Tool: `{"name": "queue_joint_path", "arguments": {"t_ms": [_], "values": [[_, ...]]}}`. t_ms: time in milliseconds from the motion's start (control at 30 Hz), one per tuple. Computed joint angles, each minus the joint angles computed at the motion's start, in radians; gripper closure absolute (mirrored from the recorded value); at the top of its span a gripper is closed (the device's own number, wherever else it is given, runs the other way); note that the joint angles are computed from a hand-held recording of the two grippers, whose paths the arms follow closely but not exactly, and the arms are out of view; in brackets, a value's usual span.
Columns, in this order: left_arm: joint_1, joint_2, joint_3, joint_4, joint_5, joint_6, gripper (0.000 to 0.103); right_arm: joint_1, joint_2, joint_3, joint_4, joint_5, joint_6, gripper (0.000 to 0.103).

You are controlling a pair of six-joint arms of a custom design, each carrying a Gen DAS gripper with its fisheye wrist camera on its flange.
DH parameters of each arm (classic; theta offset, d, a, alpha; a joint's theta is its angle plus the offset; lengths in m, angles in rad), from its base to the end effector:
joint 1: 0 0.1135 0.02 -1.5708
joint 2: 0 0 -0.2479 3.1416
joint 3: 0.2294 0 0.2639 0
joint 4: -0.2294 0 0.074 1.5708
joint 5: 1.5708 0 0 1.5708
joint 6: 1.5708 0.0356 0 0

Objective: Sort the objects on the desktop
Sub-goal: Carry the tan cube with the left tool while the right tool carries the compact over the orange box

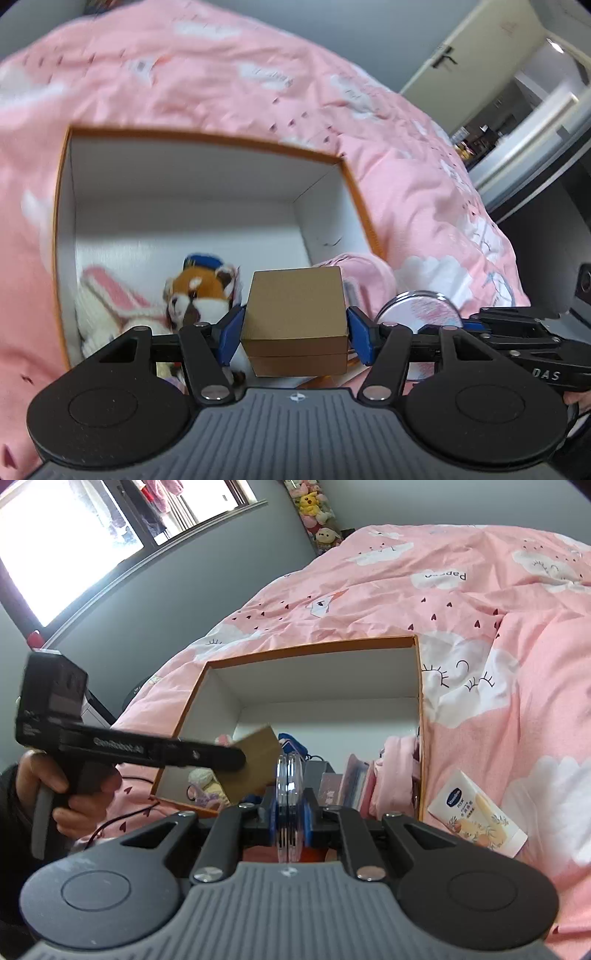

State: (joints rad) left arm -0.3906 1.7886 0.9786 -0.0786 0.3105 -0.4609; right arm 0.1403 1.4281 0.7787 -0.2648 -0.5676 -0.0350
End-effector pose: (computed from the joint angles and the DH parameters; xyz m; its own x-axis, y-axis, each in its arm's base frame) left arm 0.3308 -0.1480 0.1270 -0.8833 -0.0943 -0.4592 0.1651 0.8543 -0.4928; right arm 0.2837 0.0594 0.1689 -0.7683 -0.1383 -0.6250 -0.4700 0.7847 0.4042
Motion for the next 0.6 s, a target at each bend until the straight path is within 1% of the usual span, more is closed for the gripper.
{"name": "queue_joint_path", "arguments": {"t_ms": [167,267,367,467,533,600], "values": [[0.024,0.058,-0.015,0.066,0.031,-0.078,0.034,0.005,0.083,0.051,0.015,-0.002,0.001,0.088],[0.036,0.069,-0.034,0.100,0.036,-0.117,0.034,0.009,0.116,0.069,0.018,-0.004,-0.003,0.088],[0.041,0.072,-0.045,0.108,0.019,-0.142,0.034,0.014,0.143,0.087,0.021,0.002,-0.006,0.088],[0.024,0.065,-0.045,0.090,-0.024,-0.142,0.034,0.017,0.166,0.103,0.023,0.004,-0.008,0.088],[-0.001,0.051,-0.044,0.070,-0.077,-0.135,0.034,0.020,0.177,0.110,0.025,0.008,-0.008,0.088],[-0.037,0.037,-0.040,0.049,-0.148,-0.103,0.034,0.021,0.185,0.114,0.027,0.011,-0.011,0.088]]}}
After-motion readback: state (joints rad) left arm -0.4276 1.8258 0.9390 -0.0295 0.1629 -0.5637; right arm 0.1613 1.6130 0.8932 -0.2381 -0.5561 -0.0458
